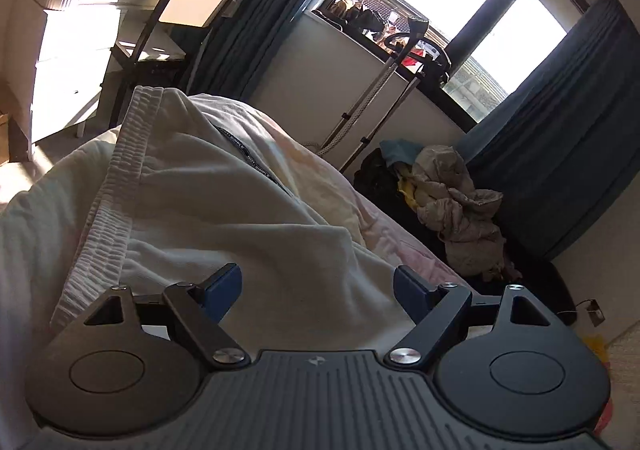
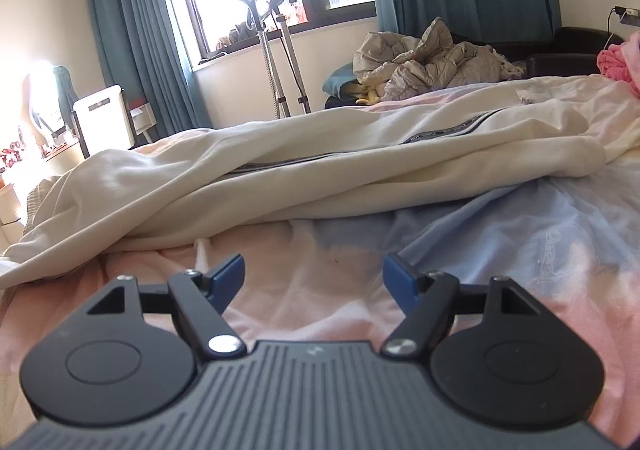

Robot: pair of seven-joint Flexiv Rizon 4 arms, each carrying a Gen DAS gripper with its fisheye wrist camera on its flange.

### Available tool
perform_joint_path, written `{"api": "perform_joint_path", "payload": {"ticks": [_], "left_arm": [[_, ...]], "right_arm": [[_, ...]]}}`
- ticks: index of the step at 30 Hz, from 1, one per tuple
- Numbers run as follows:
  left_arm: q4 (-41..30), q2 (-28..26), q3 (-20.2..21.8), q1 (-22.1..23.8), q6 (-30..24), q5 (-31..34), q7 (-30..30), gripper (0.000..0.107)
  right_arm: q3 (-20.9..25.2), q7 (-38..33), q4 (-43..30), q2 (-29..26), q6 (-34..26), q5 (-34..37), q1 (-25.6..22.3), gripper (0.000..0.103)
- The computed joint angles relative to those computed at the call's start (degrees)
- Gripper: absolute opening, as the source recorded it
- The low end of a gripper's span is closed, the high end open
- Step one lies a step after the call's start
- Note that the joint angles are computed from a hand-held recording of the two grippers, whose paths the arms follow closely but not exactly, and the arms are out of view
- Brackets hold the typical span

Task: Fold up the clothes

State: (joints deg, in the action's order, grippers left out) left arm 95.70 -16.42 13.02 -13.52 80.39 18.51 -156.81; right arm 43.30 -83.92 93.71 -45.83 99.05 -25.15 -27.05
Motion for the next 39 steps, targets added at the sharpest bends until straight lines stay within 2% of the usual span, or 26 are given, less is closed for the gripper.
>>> {"api": "perform_joint_path", "payload": {"ticks": [1, 2, 4, 6, 8, 11, 14, 16, 18, 21, 25, 27, 29, 32, 33, 34, 37, 39], "left_arm": [[1.44, 0.11, -0.52, -0.37, 1.32, -0.79, -1.54, 0.086], [1.62, -0.15, 0.33, -2.00, 0.77, -0.15, -3.88, 0.086], [1.38, -1.04, -0.04, -3.40, -1.06, 0.31, -4.85, 0.086], [2.54, -2.11, -2.65, -2.39, -0.50, -2.45, -3.91, 0.086], [4.88, -3.24, -5.45, -0.71, 2.30, -6.99, -2.57, 0.086], [10.10, -4.59, -11.63, 3.98, 8.84, -16.12, 0.32, 0.086], [15.90, -5.69, -20.90, 11.66, 16.54, -23.52, 2.16, 0.086], [18.19, -6.37, -22.95, 13.70, 20.05, -26.22, 1.13, 0.086], [20.29, -7.44, -28.41, 18.66, 25.13, -27.79, 0.04, 0.086], [20.73, -9.60, -33.14, 23.15, 30.21, -27.94, -1.79, 0.086], [18.60, -11.37, -30.01, 20.93, 31.39, -28.77, -1.38, 0.083], [17.96, -12.61, -28.43, 19.75, 33.54, -29.82, -2.04, 0.076], [17.46, -13.79, -27.37, 19.22, 35.87, -30.51, -3.24, 0.057], [17.32, -14.50, -25.62, 18.60, 38.43, -31.05, -4.47, 0.036], [17.44, -14.32, -24.85, 18.14, 38.45, -31.43, -4.44, 0.019], [17.58, -14.11, -23.98, 17.50, 38.65, -31.97, -4.32, 0.007], [18.15, -13.21, -19.59, 13.06, 41.58, -35.60, -2.42, 0.004], [18.58, -12.56, -15.80, 8.69, 44.92, -39.47, 1.23, 0.004]], "right_arm": [[0.12, -0.03, 0.71, 0.59, 0.45, 0.16, -0.49, 0.077], [-0.08, 0.15, 1.38, 1.28, 0.83, 0.28, -0.76, 0.077], [-0.26, 0.84, 2.51, 2.38, 1.36, 0.26, -1.38, 0.077], [-0.33, 1.61, 3.48, 3.26, 1.53, -0.09, -2.05, 0.077], [-0.39, 2.15, 4.21, 3.83, 1.55, -0.55, -2.49, 0.077], [-0.18, 2.76, 5.15, 4.27, 1.69, -1.26, -3.18, 0.077], [-0.30, 3.16, 5.51, 4.36, 1.73, -2.04, -3.30, 0.077], [-0.60, 3.47, 5.54, 4.33, 1.72, -2.33, -3.02, 0.077], [-0.78, 3.71, 5.43, 4.20, 1.50, -2.56, -2.73, 0.077], [-1.12, 3.69, 5.21, 4.01, 1.26, -2.63, -2.17, 0.077], [-0.75, 3.52, 4.80, 3.41, 1.05, -2.56, -1.99, 0.077], [-0.85, 3.37, 4.68, 3.26, 1.00, -2.44, -1.76, 0.077], [-1.11, 3.19, 4.62, 3.18, 1.00, -2.32, -1.45, 0.077], [-1.62, 3.04, 4.52, 3.10, 1.07, -2.06, -0.90, 0.077], [-1.87, 3.08, 4.50, 3.12, 1.11, -1.93, -0.66, 0.077], [-2.10, 3.13, 4.47, 3.14, 1.11, -1.82, -0.42, 0.077], [-2.88, 3.06, 4.38, 3.25, 1.13, -1.60, 0.36, 0.077], [-3.93, 2.81, 4.51, 3.62, 1.42, -1.58, 1.26, 0.077]]}}
